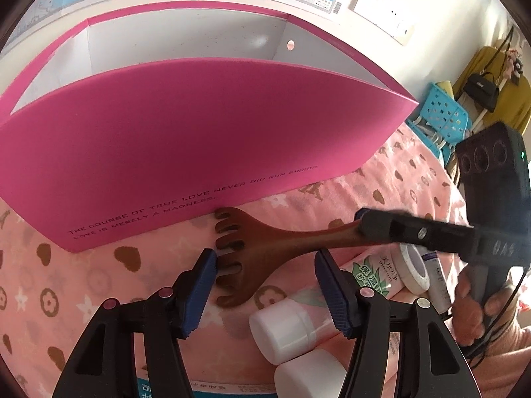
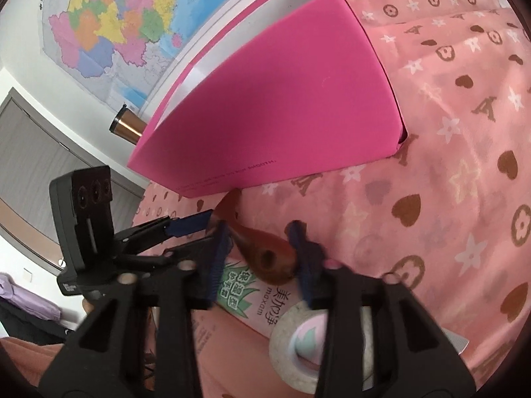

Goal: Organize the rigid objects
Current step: 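Grasp the back scratcher, carry it into the magenta box, release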

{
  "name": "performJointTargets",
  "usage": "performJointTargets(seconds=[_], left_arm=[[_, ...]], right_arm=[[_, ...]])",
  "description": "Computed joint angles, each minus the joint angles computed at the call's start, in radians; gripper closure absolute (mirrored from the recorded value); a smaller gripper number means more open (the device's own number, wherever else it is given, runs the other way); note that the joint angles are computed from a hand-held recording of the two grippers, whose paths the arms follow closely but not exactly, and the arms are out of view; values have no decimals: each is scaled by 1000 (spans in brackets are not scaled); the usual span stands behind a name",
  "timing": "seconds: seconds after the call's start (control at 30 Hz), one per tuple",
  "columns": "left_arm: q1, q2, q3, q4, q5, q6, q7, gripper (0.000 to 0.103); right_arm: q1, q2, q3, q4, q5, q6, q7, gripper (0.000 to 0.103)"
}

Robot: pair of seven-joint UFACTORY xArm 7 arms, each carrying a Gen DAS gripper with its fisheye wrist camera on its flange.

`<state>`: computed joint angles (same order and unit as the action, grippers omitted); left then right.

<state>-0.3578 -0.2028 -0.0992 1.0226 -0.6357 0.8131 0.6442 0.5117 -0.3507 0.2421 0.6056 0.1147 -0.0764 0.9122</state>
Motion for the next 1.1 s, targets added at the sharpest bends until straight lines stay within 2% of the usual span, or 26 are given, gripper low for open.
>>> performJointTargets(seconds=[0.03, 0.1, 0.2, 0.4, 0.5, 0.73, 0.93, 1.0, 1.07, 1.1], left_arm=[[0, 0, -2, 0, 3, -2, -4, 42], [-1, 1, -9, 3, 19, -9, -16, 43], [-7, -6, -14, -1, 32, -30, -23, 49], [-20, -45, -2, -9, 14, -44, -11, 60], [-25, -78, 11, -13, 0, -34, -2, 60], [-38, -128, 32, 42, -10, -40, 17, 60], [-35, -69, 14, 152, 38, -73, -14, 60], [-29, -30, 4, 200, 67, -81, -33, 60], [-24, 11, -5, 244, 88, -78, -54, 60], [-20, 34, -13, 265, 108, -82, -62, 60]], right_arm=[[-2, -5, -1, -4, -17, -16, 14, 76], [-57, -21, 53, 13, -31, 4, -3, 78], [-30, -30, 33, 32, -47, 13, -29, 81], [-30, -72, 31, 77, -72, 59, -81, 82], [15, -86, -8, 92, -58, 58, -120, 82], [55, -109, -60, 156, -42, 60, -225, 82], [87, -78, -122, 228, -10, 40, -318, 82], [124, -60, -166, 245, 13, 28, -355, 82], [128, -43, -182, 261, 29, 28, -380, 82], [160, -34, -216, 267, 48, 26, -401, 82]])
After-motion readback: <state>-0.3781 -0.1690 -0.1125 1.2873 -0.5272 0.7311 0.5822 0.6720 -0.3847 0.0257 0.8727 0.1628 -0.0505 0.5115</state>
